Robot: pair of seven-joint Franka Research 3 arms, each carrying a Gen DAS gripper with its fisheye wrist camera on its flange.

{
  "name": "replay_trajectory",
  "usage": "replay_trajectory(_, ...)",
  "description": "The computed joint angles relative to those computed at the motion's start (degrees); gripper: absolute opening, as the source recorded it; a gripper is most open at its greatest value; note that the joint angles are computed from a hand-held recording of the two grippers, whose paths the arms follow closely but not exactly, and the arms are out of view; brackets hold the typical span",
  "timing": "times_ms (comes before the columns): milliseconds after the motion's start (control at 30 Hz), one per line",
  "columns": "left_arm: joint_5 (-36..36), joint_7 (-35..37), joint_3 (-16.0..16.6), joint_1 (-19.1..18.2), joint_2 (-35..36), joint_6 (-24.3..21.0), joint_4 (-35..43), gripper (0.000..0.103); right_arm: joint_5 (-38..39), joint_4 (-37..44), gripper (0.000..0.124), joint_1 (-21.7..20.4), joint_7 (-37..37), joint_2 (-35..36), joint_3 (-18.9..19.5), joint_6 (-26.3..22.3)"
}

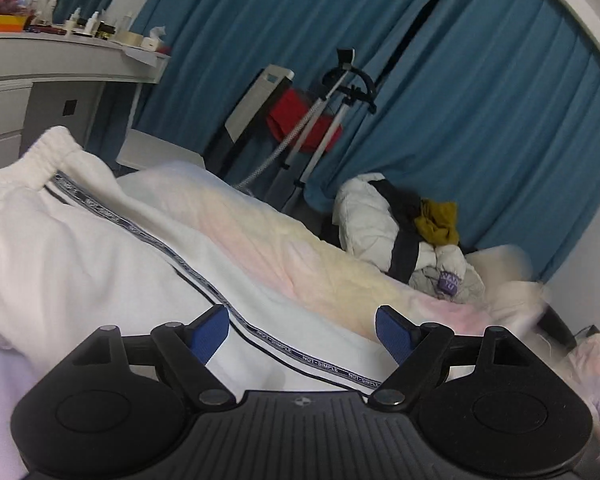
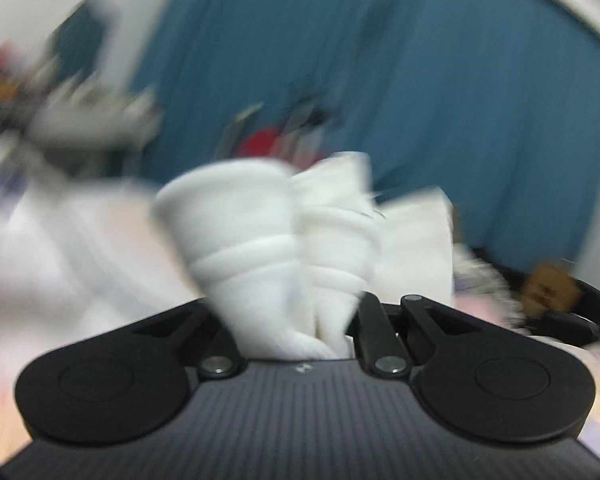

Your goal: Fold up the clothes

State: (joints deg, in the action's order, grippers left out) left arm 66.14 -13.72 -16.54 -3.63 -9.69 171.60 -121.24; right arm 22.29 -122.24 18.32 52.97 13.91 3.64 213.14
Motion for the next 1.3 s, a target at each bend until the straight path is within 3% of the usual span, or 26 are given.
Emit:
replay_trajectory(100, -2.2, 3.2, 0.4, -0.7, -0.7, 0.7, -1.0, 0.082, -5.6, -3.1, 0.011, -2.5, 5.6, 0.7, 2.3, -5.7)
replay_trajectory(267, -1.1, 3.7, -1.4, -0.3, -0.3, 1.3, -0.5, 0.082, -12.5, -3.8, 0.011, -6.7, 15.3, -0.2, 4.1, -7.1)
replay_trajectory(500, -2.1, 4.4, -0.6, -1.7, 0.6, 1.0, -0.1, 0.082, -8.9, -1.8, 0.012, -1.3, 12.3, 0.4, 1.8, -5.0)
replay_trajectory(600, 0.1, 4.1, -1.1, -1.2, 0.1, -0.2, 0.4, 0.082, -13.7, -0.1, 0.013, -4.7, 19.2, 1.2, 4.4, -6.3)
replay_trajectory(700, 0.7, 4.9, -1.2, -1.7, 0.2, -2.5, 0.8, 0.083, -21.8, 2.1, 0.013, -11.9, 29.1, 2.1, 9.3, -12.4)
replay_trajectory(900, -1.3, 7.1, -0.4, -3.2, 1.6, -5.1, 1.8, 0.083, -40.1, 2.3, 0.018, -27.2, 47.7, 4.6, 21.0, -11.8)
replay_trajectory(1000, 0.5, 5.3, 0.0, -3.2, 1.8, -5.3, 2.1, 0.083, -54.0, 3.2, 0.046, -39.8, 60.2, 7.4, 32.0, -11.6)
replay_trajectory(1067, 1.5, 3.7, 0.3, -3.1, 1.7, -5.2, 2.1, 0.083, -62.4, 4.2, 0.074, -46.1, 66.0, 9.8, 38.0, -11.5)
replay_trajectory(1133, 2.1, 2.3, 0.5, -2.9, 1.5, -5.0, 2.1, 0.083, -69.5, 5.0, 0.074, -51.1, 70.7, 11.9, 42.9, -11.8)
replay_trajectory(1300, 3.7, 1.3, 0.7, -3.0, 1.3, -5.2, 2.1, 0.083, -76.5, 5.1, 0.073, -57.8, 80.9, 11.2, 47.8, -12.4)
